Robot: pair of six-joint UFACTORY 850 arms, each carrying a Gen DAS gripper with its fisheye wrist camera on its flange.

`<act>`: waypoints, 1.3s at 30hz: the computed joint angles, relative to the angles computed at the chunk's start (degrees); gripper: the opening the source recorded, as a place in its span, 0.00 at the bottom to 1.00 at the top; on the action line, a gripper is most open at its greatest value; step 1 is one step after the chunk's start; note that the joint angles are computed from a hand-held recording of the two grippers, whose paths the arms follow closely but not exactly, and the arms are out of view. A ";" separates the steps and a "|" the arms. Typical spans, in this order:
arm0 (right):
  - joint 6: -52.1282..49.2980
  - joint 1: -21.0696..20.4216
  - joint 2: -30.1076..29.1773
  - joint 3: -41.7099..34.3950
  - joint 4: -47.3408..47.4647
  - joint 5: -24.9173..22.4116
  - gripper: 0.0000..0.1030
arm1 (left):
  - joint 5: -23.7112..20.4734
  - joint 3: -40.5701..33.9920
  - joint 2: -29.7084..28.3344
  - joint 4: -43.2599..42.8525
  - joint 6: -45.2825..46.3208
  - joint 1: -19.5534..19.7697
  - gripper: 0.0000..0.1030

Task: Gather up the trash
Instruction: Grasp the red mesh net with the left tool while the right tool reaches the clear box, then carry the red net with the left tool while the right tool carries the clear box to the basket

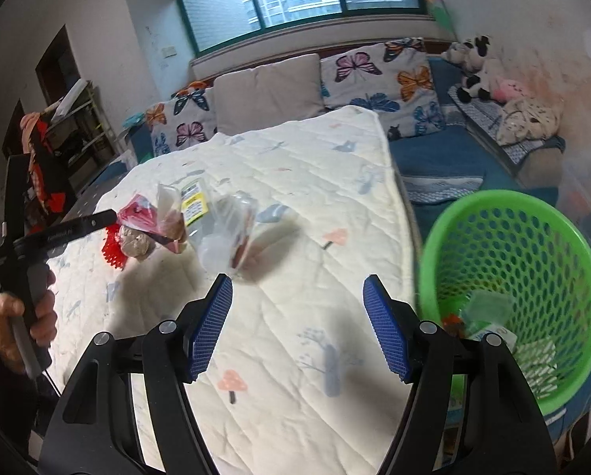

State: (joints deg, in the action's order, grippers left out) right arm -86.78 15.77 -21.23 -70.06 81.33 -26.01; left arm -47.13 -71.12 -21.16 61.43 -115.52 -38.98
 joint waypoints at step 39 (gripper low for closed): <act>22.49 6.37 -13.99 -17.41 -16.27 -2.41 0.44 | 14.26 14.13 7.69 8.06 -15.64 8.70 0.24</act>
